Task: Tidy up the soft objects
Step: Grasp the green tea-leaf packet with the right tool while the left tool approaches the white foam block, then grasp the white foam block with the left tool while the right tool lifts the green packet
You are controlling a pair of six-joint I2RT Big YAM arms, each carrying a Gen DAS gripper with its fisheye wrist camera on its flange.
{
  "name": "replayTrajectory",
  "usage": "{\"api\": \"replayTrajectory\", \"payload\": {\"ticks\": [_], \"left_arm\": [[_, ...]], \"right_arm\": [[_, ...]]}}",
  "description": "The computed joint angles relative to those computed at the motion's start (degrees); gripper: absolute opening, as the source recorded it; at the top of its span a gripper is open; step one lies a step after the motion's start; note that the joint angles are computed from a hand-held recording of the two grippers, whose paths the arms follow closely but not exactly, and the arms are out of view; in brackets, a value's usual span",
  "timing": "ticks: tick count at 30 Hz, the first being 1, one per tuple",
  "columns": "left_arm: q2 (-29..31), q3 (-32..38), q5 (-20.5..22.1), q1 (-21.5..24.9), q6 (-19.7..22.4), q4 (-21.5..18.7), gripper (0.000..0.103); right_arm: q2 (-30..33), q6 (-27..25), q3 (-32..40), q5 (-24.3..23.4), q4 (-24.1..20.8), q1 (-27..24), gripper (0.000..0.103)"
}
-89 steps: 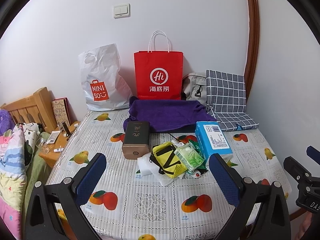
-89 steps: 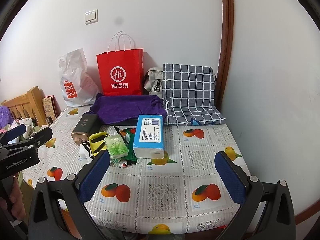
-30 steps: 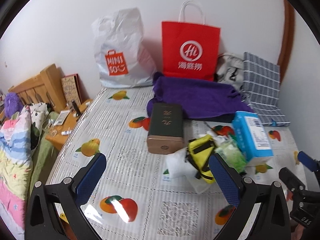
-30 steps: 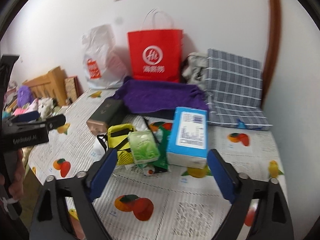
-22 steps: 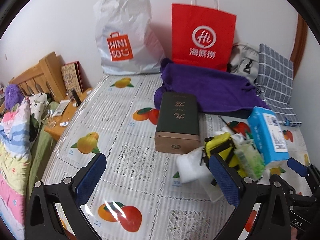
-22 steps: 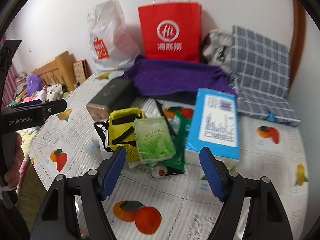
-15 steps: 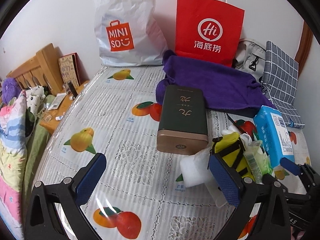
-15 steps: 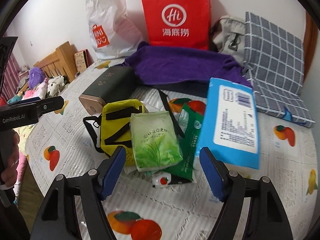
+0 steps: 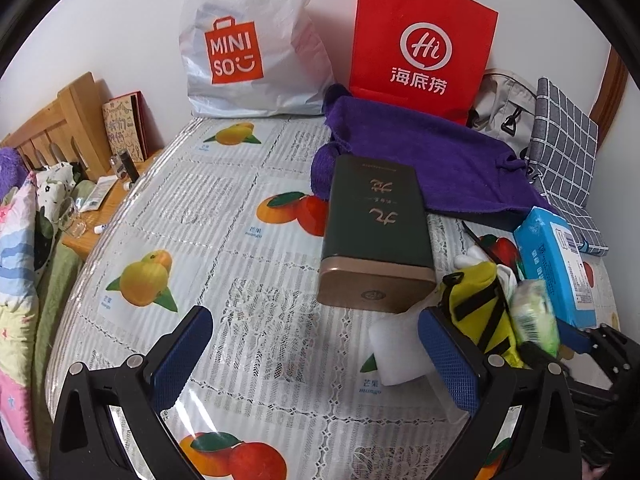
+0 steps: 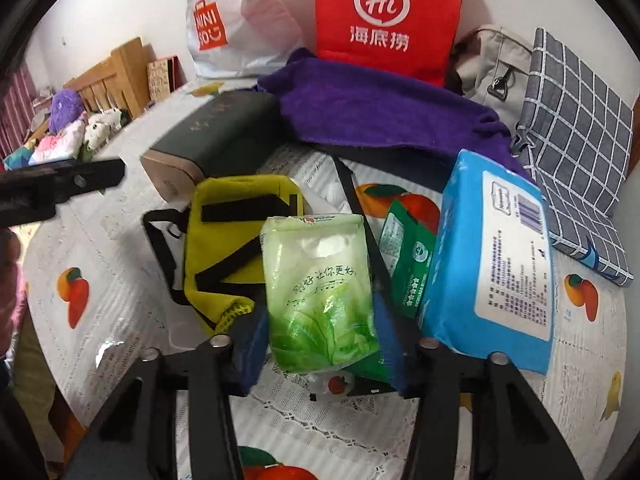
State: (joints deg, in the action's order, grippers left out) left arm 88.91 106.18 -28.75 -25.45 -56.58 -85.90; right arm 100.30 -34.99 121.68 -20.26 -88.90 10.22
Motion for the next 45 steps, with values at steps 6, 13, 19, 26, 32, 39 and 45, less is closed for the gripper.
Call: {"api": "replayTrajectory", "payload": {"ticks": [6,13,19,26,32,39,45], "left_arm": [[-2.7,-4.8,3.3,0.5,0.1,4.2,0.103],[-3.6,-7.7,3.5,-0.3,2.2,5.2,0.103],[-2.1,-8.1,3.9,-1.6,8.7,6.3,0.103],[-0.8,-9.4,7.2,-1.3,16.1,12.4,0.103],[-1.3,-12.1,8.6,-0.9,19.7,20.3,0.103],[-1.0,-12.4,10.2,-1.0,23.1,22.9,0.077],[-0.9,-11.5,9.9,-1.9,24.3,21.6,0.056]], "right_arm": [[-0.9,0.0,2.0,-6.4,-3.1,-1.9,0.044],[-3.3,-1.6,-0.3,-7.9,-4.6,-5.1,0.044],[-5.8,-3.3,-5.2,-2.4,-2.2,-8.2,0.044],[-7.2,-2.7,-10.1,6.3,2.9,-10.1,0.045],[-7.0,-0.9,-12.1,9.4,5.1,-9.7,0.055],[-6.5,1.4,-13.3,10.9,6.9,-8.8,0.070],[-7.0,2.2,-13.8,8.4,7.4,-9.3,0.052]]}}
